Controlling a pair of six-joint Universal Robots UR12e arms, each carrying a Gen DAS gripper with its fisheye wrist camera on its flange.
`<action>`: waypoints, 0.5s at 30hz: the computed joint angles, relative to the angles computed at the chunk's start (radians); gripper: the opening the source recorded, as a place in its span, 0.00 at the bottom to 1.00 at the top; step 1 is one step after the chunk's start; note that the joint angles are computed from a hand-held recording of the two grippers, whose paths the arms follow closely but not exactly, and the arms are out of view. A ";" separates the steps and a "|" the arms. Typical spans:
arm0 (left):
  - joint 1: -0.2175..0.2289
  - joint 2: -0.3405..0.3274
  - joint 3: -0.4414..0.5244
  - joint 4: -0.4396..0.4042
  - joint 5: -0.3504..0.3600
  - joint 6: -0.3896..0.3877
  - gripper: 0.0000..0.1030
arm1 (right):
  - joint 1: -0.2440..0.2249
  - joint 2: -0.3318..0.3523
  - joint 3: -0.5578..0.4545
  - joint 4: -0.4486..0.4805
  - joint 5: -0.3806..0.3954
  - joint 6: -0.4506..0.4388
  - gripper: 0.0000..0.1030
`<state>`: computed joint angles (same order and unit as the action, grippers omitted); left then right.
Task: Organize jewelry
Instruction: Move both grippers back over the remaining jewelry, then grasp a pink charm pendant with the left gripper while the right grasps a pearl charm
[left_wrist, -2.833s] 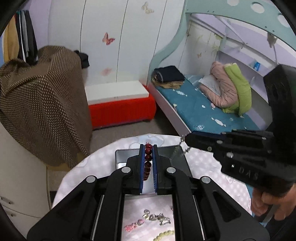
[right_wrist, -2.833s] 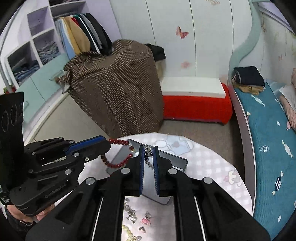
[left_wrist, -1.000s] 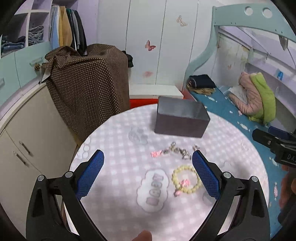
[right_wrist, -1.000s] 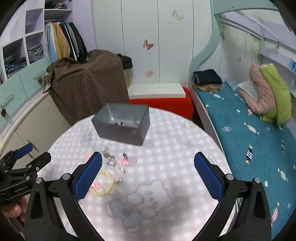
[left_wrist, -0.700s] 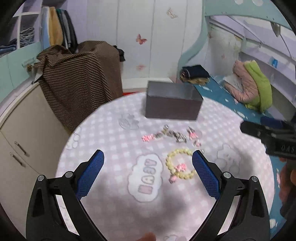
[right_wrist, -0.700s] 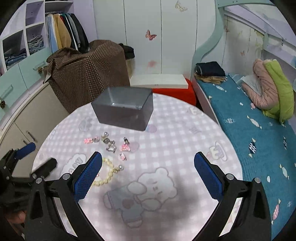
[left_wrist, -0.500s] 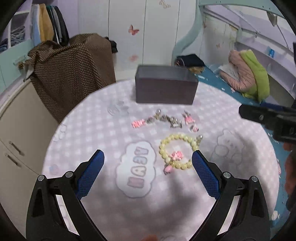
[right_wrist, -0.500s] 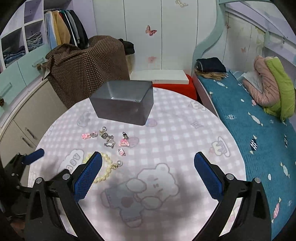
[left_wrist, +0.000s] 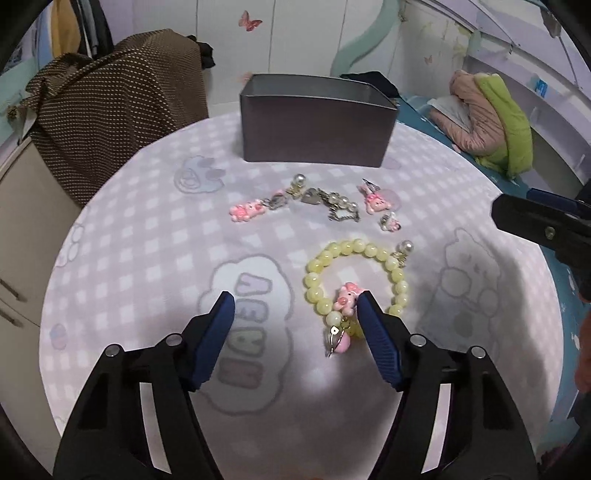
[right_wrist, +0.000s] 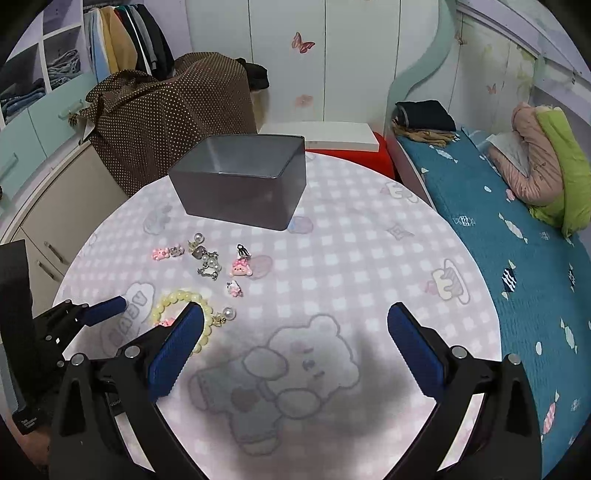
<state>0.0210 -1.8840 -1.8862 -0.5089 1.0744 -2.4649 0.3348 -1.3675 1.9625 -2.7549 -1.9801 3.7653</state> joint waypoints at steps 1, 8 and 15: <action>0.001 0.001 -0.002 -0.001 -0.004 0.004 0.63 | -0.001 0.001 0.000 0.001 0.003 -0.001 0.93; 0.005 0.009 -0.001 -0.047 -0.035 0.047 0.43 | -0.010 0.011 -0.002 0.005 0.044 -0.003 0.93; 0.007 0.006 0.013 -0.101 -0.078 0.074 0.14 | -0.020 0.031 -0.009 0.020 0.083 -0.006 0.92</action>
<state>0.0284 -1.8782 -1.8735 -0.6101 0.9965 -2.3913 0.3146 -1.3368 1.9540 -2.7346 -1.8971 3.7598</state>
